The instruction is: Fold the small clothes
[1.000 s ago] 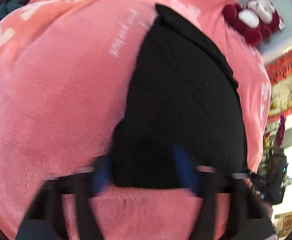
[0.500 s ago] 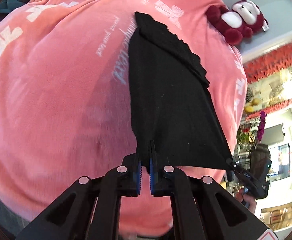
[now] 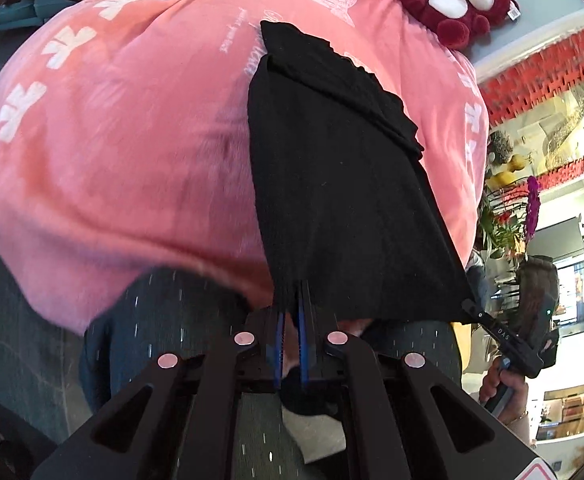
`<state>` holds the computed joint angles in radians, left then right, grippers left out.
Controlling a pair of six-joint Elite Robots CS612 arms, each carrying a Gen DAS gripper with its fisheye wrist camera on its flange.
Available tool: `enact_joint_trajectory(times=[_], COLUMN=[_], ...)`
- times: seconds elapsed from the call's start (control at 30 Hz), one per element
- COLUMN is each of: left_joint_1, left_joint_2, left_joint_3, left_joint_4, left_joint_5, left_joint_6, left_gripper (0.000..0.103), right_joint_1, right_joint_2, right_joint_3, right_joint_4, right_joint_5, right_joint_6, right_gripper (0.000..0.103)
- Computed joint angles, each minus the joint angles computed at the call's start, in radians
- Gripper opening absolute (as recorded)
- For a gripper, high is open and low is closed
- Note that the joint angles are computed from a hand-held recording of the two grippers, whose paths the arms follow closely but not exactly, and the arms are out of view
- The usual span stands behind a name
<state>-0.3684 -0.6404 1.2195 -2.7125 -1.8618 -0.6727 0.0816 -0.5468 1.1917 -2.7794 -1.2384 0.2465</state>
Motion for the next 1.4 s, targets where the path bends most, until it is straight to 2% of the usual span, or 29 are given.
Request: enact_joint_trajectory(times=[0.17,0.23,0.33,0.37,0.43,0.5,0.53,0.57,0.6,0.63,0.7,0.73,0.77,0.87,0.93,0.97,1.0,1.03,1.07,1.13,1.2,1.3,1.37,1.4], left_joint_1=[-0.012,-0.015,-0.014,-0.007,-0.003,-0.003,0.001,0.004,0.009,0.013,0.022,0.029,0.032,0.041,0.04,0.042,0.046,0.046,0.049,0.059,0.062,0.072,0.081,0.087], left_joint_2=[-0.052,-0.05,-0.018,0.003,0.037,0.066,0.093,0.115,0.15,0.174,0.225,0.258,0.278,0.318,0.319,0.32,0.319,0.314,0.313,0.3,0.27,0.245,0.254,0.276], left_joint_3=[0.09,0.09,0.037,0.003,-0.056,-0.103,-0.145,-0.183,-0.248,-0.29,-0.377,-0.429,-0.461,-0.521,-0.522,-0.52,-0.512,-0.503,-0.501,-0.467,-0.437,-0.435,-0.497,-0.568], left_joint_4=[-0.051,-0.047,-0.003,0.017,0.058,0.084,0.106,0.152,0.241,0.292,0.402,0.459,0.497,0.559,0.557,0.549,0.533,0.528,0.521,0.453,0.381,0.279,0.224,0.217], left_joint_5=[0.007,0.014,0.036,0.022,0.039,0.108,0.115,0.111,0.107,0.095,0.063,0.031,0.013,-0.051,-0.073,-0.105,-0.16,-0.174,-0.211,-0.291,-0.296,-0.309,-0.3,-0.289], left_joint_6=[-0.001,0.01,0.009,0.0,-0.018,-0.038,-0.032,-0.025,-0.019,-0.016,-0.024,-0.026,-0.032,-0.043,0.003,0.022,0.04,0.057,0.065,0.026,0.038,0.032,0.021,0.017], left_gripper=[0.0,0.0,0.002,0.009,0.059,0.063,0.064,0.066,0.067,0.067,0.067,0.067,0.067,0.067,0.062,0.056,0.04,0.018,0.004,0.005,0.005,0.005,0.005,0.005], right_joint_1=[0.003,0.006,-0.001,-0.001,-0.001,-0.002,-0.002,-0.002,-0.002,-0.001,-0.002,-0.003,-0.003,-0.01,-0.013,-0.015,-0.019,-0.023,-0.026,-0.024,-0.026,-0.029,-0.029,-0.031], right_joint_2=[-0.04,-0.038,-0.016,-0.012,-0.003,0.006,0.01,0.017,0.023,0.028,0.039,0.042,0.047,0.072,0.091,0.099,0.112,0.118,0.121,0.112,0.089,0.07,0.076,0.091], right_joint_3=[0.068,0.067,0.034,0.026,0.006,-0.01,-0.019,-0.032,-0.043,-0.052,-0.068,-0.071,-0.076,-0.119,-0.153,-0.165,-0.181,-0.187,-0.185,-0.174,-0.147,-0.161,-0.21,-0.264], right_joint_4=[-0.029,-0.029,-0.025,-0.026,-0.015,-0.004,0.007,0.024,0.042,0.055,0.061,0.058,0.058,0.12,0.185,0.211,0.245,0.254,0.241,0.206,0.105,0.016,-0.025,-0.043], right_joint_5=[-0.002,-0.026,-0.022,-0.025,-0.038,-0.035,-0.035,-0.035,-0.041,-0.051,-0.068,-0.074,-0.076,-0.05,-0.025,-0.003,0.045,0.074,0.101,0.098,0.112,0.108,0.095,0.091], right_joint_6=[-0.016,-0.02,0.035,0.048,0.055,0.062,0.063,0.066,0.069,0.076,0.098,0.108,0.12,0.137,0.132,0.126,0.118,0.116,0.127,0.118,0.121,0.112,0.101,0.097], right_gripper=[0.001,0.001,0.002,0.005,0.006,0.006,0.007,0.009,0.01,0.014,0.033,0.05,0.059,0.059,0.059,0.058,0.051,0.029,0.002,0.001,0.001,0.001,0.001,0.001])
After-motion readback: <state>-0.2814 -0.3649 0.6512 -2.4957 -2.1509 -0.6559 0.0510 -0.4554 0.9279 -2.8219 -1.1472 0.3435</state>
